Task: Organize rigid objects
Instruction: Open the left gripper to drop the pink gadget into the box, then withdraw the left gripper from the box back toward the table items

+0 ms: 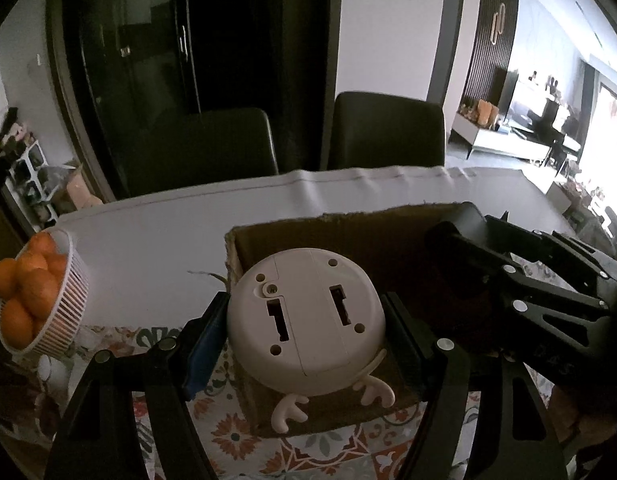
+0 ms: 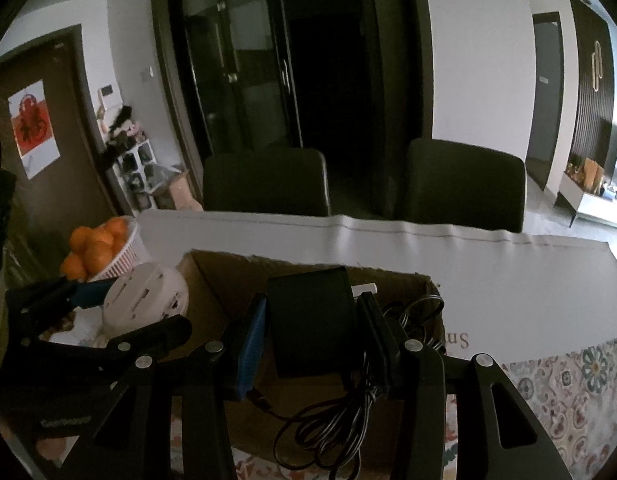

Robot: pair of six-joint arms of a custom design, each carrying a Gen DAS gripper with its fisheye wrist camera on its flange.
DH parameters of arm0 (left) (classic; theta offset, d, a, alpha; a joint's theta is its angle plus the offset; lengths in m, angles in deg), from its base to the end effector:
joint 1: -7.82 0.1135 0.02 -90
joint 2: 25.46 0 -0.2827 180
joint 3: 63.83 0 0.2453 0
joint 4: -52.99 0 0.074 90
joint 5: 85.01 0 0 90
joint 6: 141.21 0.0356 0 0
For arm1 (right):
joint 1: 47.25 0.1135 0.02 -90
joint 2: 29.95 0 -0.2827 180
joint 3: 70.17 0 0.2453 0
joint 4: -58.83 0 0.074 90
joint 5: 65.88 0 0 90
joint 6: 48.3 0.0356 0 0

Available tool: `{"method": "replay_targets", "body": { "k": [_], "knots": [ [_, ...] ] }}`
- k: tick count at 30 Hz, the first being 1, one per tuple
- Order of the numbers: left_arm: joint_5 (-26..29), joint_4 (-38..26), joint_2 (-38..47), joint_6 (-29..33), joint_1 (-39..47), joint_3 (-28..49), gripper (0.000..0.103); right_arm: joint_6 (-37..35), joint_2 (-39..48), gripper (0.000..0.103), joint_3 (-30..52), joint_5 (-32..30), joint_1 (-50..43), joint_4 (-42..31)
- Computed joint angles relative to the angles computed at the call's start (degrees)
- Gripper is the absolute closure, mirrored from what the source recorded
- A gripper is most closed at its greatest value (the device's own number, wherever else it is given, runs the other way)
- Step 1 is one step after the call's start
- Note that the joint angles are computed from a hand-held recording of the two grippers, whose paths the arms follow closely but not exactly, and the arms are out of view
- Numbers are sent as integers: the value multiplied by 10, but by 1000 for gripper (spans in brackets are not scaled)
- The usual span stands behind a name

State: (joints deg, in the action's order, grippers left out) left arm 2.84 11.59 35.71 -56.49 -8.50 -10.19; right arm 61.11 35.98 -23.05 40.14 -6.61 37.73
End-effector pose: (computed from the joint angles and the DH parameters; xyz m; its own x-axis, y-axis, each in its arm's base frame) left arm 0.1912 -0.0546 0.2464 -0.7441 0.1221 -0.6568 0.1895 0.9814 -0.0323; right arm 0.1733 0.1358 0.2231 -0.6138 -0.1059 -0.7823 -0.2771 0.9568 0.0879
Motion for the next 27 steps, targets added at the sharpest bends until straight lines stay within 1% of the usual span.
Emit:
{"method": "replay_targets", "body": {
  "k": [3,5,7,10,13,17,23,25,27],
  "knots": [
    [5,4,20,2,-3,1,29,-1,13,57,0,-10,-5,4],
    [5,14,17,6,5,-4,28,-4,19,57,-4,-15,-8,10],
    [-6,16,10,3,0,-7,23,-3,17,57,-8,-12,-10,17],
    [-14,12,-6,-3,-6,-13,23,2,7,55,-12,-7,-6,15],
    [-41,7,-35,-11,-21,-23,23,5,-5,55,-13,19,11,6],
    [-58,-13,-78,-26,-37,-30,23,27,-45,55,-26,52,39,-18],
    [-111,-68,-151,-64,-98,-25,23,73,-121,55,-36,109,91,-84],
    [-144,-92,-173,-89,-130,-20,23,92,-146,54,-33,143,123,-115],
    [-154,-114,-194,-108,-157,-15,23,111,-166,54,-33,175,153,-142]
  ]
}}
